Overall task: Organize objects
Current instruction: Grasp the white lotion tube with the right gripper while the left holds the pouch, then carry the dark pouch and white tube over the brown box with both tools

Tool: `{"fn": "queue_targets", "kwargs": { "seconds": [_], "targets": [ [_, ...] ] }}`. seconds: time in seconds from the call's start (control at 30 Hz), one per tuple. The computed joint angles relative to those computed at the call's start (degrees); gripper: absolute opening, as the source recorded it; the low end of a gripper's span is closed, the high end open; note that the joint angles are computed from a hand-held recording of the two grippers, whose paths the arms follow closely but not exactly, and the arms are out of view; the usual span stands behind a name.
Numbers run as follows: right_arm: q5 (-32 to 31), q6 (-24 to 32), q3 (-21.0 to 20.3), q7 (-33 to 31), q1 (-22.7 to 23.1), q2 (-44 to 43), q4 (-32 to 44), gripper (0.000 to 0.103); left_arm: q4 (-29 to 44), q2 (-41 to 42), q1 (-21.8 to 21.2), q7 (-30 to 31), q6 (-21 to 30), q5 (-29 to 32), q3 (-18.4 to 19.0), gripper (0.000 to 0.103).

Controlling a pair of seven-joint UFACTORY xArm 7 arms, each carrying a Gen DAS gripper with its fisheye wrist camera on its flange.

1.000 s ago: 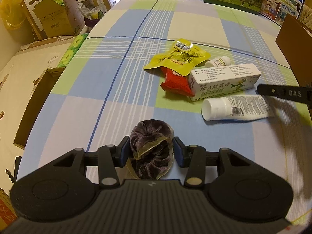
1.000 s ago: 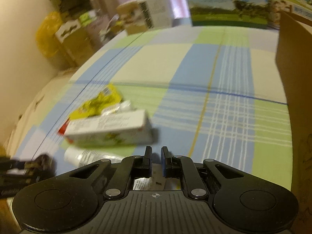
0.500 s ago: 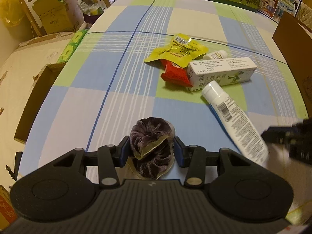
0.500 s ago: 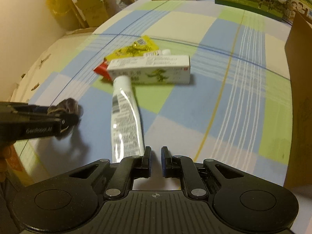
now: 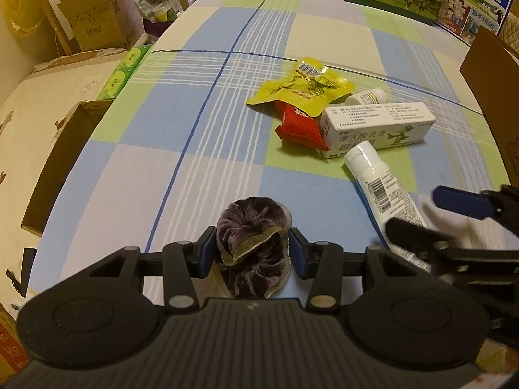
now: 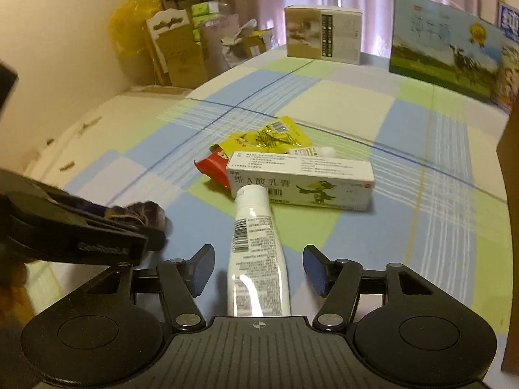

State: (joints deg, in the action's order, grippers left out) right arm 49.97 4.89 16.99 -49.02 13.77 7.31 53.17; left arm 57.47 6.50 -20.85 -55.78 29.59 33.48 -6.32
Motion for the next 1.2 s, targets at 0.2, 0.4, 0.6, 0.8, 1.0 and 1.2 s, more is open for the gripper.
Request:
{"fn": "queue_targets", "kwargs": {
  "seconds": [0.2, 0.4, 0.6, 0.8, 1.0, 1.2],
  "targets": [
    [7.86, -1.82, 4.48, -11.83, -3.86, 2.48, 1.11, 0.038, 0.69, 0.63, -0.27, -0.91, 0.18, 1.38, 0.30, 0.044],
    [-9.16, 1.05, -2.95, 4.25, 1.42, -1.18, -2.89, 0.038, 0.88, 0.76, -0.79, -1.64, 0.50, 2.56, 0.24, 0.043],
    [-28.15, 6.80, -8.23, 23.49, 2.16, -7.40, -8.03, 0.038, 1.43, 1.35, -1.62, -0.14, 0.11, 2.50, -0.43, 0.042],
    [-39.17, 10.24, -9.94, 37.03, -0.01, -13.50, -12.87, 0.038, 1.84, 3.01, -2.29, 8.47, -5.55, -3.87, -2.16, 0.041],
    [-43.89, 11.31, -11.47, 44.07, -1.30, -17.81, -16.51, 0.038, 3.57, 5.61, -5.84, 14.28, -9.28, -6.48, -1.65, 0.041],
    [-38.16, 5.56, -14.43, 37.13, 1.69, -17.81, -18.99, 0.049, 6.03, 7.55, -8.11, 14.76, -8.52, -7.79, -0.44, 0.044]
  ]
}}
